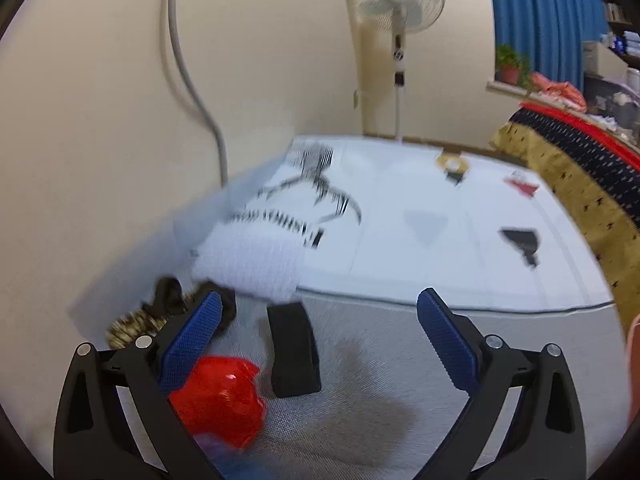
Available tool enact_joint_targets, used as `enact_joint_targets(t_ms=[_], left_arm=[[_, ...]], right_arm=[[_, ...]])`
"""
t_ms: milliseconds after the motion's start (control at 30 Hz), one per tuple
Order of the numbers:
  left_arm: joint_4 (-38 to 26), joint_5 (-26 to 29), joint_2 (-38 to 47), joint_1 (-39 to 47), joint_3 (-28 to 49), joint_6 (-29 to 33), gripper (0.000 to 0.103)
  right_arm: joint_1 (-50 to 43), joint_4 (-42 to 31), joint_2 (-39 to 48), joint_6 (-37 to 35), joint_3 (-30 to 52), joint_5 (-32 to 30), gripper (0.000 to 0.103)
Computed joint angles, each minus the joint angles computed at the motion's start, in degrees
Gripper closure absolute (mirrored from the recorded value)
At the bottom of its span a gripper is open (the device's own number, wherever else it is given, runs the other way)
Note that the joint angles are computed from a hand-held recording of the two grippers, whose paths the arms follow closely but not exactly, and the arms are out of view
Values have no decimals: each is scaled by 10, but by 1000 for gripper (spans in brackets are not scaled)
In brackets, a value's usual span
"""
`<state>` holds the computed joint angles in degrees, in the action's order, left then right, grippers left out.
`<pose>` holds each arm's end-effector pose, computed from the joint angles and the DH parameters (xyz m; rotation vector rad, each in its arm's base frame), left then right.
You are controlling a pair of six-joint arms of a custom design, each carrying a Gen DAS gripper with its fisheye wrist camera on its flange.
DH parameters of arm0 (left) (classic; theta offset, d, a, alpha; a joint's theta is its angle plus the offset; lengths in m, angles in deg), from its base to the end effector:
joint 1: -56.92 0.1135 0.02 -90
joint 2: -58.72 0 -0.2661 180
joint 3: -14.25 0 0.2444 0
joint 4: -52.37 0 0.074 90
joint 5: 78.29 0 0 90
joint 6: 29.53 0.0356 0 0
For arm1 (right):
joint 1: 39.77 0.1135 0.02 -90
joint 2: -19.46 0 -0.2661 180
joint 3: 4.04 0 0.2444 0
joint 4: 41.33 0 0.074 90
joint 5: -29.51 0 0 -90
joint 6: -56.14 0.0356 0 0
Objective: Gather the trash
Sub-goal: 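Carry the tissue toward the bin with the right tool while the left grasps the black item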
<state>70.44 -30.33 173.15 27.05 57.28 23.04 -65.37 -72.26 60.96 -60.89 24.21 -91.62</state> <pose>0.2443 -0.1128 0.0436 -0.4261 2.1843 0.3008 0.1284 -0.0411 0.1610 -0.2862 2.1948 0.1370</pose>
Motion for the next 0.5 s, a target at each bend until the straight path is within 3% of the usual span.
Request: enact_joint_targets(t_ms=[100,233,267,300,400,500], left_arm=[[-45,41,10,20,29,6,8],[-58,76,16,38,35,-1,12],[-54,86,18,45,33,-2,20],[-39,101,21,55,29,2,39],[-22,120,24,68,20,-4,79],[-12,99,19,59,12,5,79]], right_arm=[[-10,13,20,-4,1,-1,93],[-3,22,25,-1,-1,2,93],[1,24,25,-1,-1,4,93],[7,25,20,-1,-4,7,92],[25,25,-1,-2,-12,15,93],[33,24,-13,-5,-17,21,93]])
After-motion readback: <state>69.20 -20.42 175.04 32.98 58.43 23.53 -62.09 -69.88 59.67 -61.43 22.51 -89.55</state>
